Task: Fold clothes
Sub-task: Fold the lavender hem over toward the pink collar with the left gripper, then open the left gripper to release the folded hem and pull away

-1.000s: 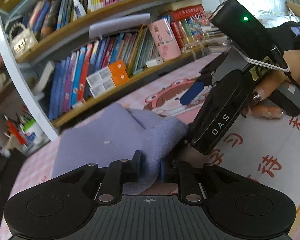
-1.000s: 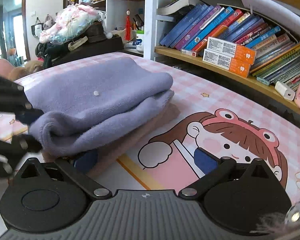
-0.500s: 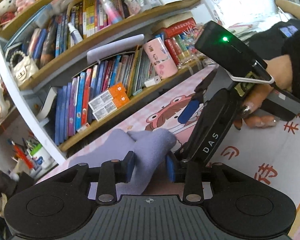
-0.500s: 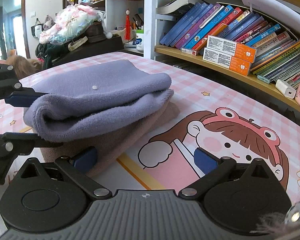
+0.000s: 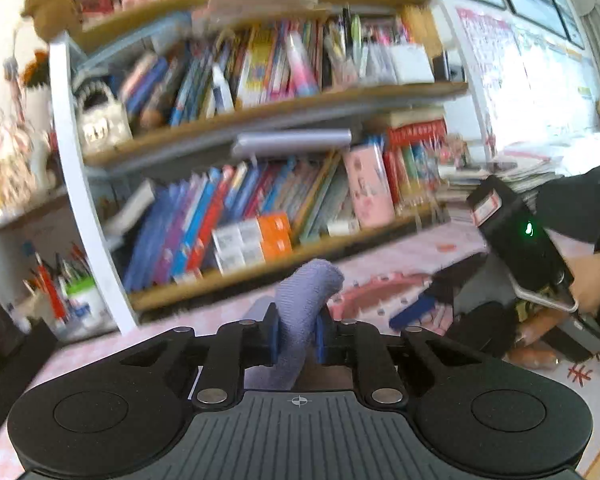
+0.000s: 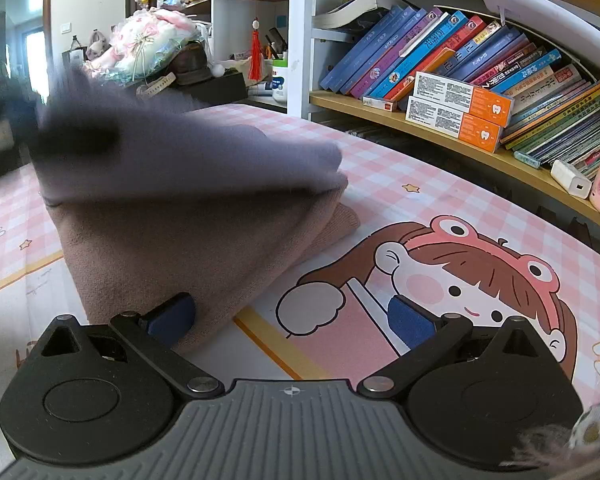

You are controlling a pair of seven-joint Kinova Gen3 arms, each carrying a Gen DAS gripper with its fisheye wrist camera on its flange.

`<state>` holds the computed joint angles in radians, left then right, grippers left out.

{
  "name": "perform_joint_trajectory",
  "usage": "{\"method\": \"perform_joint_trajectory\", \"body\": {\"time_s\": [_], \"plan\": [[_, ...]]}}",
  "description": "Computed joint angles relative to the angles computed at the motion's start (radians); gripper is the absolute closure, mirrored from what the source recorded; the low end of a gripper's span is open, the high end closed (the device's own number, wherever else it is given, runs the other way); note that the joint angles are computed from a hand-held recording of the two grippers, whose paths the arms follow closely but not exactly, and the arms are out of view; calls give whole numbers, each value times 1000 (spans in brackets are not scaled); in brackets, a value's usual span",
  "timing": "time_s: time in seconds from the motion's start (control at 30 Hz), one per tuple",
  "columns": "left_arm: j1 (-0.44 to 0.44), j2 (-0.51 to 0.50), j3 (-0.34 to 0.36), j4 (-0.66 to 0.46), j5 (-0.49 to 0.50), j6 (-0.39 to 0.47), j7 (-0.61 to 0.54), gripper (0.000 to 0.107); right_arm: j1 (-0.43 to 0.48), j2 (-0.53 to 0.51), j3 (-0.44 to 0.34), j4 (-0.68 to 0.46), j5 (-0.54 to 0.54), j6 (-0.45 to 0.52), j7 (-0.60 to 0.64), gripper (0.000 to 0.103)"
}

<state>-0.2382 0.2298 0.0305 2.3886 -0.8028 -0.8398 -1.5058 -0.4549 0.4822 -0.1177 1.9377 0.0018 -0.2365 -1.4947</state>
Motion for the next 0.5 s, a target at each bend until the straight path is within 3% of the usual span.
{"method": "perform_joint_trajectory", "body": {"time_s": [0.1,0.17,0.27,0.37,0.5], "plan": [[105,-7,-78,-24,-96,122,-6,90,2,0,-3,0,0,1,0,0],[160,5,-99,-35,-93,196,-37,82,2,0,-3,0,0,1,0,0],[119,23,-31,-26,-43,222,-82,79,2,-1,-2,1,0,0,1,0],[20,21,68,-39,-86,247,-34,74,12,0,-12,-1,6,3,-4,0],[10,3,72,-44,-133,268,-10,72,11,0,-11,0,7,2,-5,0]]}}
